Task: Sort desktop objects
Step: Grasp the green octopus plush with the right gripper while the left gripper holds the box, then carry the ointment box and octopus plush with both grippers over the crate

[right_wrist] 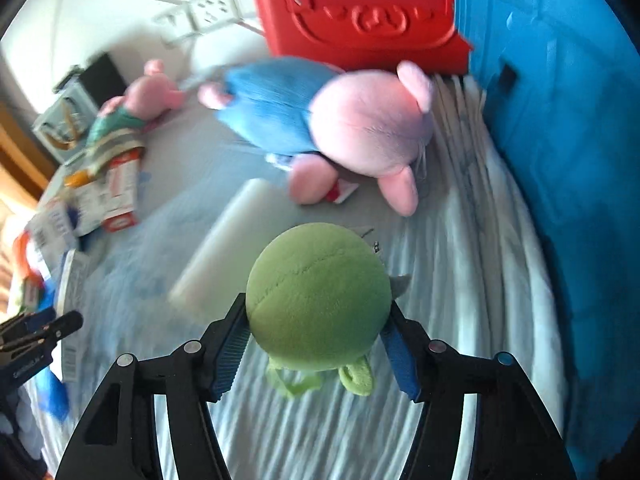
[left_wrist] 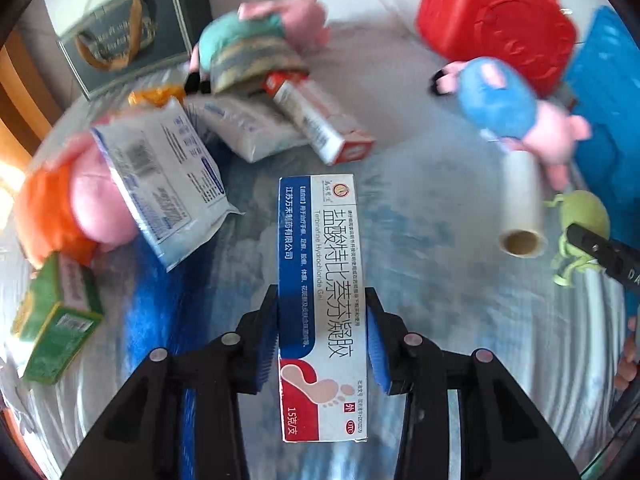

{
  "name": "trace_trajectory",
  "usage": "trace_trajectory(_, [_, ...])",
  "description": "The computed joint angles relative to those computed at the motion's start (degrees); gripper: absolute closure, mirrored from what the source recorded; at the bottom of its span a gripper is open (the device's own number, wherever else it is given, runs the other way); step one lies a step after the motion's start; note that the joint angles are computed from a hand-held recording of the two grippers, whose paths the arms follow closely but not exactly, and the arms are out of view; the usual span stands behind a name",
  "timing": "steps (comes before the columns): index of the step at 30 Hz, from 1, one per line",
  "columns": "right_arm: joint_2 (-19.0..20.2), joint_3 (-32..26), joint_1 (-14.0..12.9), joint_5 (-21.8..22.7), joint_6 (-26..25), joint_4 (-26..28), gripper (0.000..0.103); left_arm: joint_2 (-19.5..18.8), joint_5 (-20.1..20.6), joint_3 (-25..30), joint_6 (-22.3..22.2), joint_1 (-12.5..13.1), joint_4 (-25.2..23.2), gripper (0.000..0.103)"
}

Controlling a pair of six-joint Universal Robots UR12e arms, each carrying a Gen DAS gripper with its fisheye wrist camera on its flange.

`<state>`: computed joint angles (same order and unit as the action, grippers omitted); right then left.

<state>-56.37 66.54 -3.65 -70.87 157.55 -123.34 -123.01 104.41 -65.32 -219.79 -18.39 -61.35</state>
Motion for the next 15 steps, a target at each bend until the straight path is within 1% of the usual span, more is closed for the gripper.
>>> trace_trajectory(5, [-6.9,7.4,-1.0,3.9,-2.3,-3.8,0.041,2.9,5.0,-1.4,1.4,-3.2,4.8,0.064])
trace_trajectory(6, [-8.9,9.4,-1.3,5.2,-2.8,-5.7,0.041,3.7,5.7,-2.7,2.4,-3.1,6.7,0.064])
trace_trajectory(8, [-11.5,12.1,-1.7,6.4,-2.7,-9.0,0.041,4.9,8.3,-3.5,3.4,-4.3,9.0,0.064])
trace_trajectory(10, [-14.5,14.9,-2.4,8.1,-1.7,-13.1,0.041,5.9,10.8,-4.3,4.4,-5.6,11.8,0.064])
trace_trajectory(12, [-17.0,17.2,-2.9,9.1,-0.4,-16.7,0.041,6.9,13.2,-5.0,6.8,-7.0,15.1,0.064])
trace_trajectory(15, [-20.7,20.4,-4.2,10.2,2.4,-23.1,0.041,7.3,15.1,-5.0,10.0,-8.9,19.1,0.064])
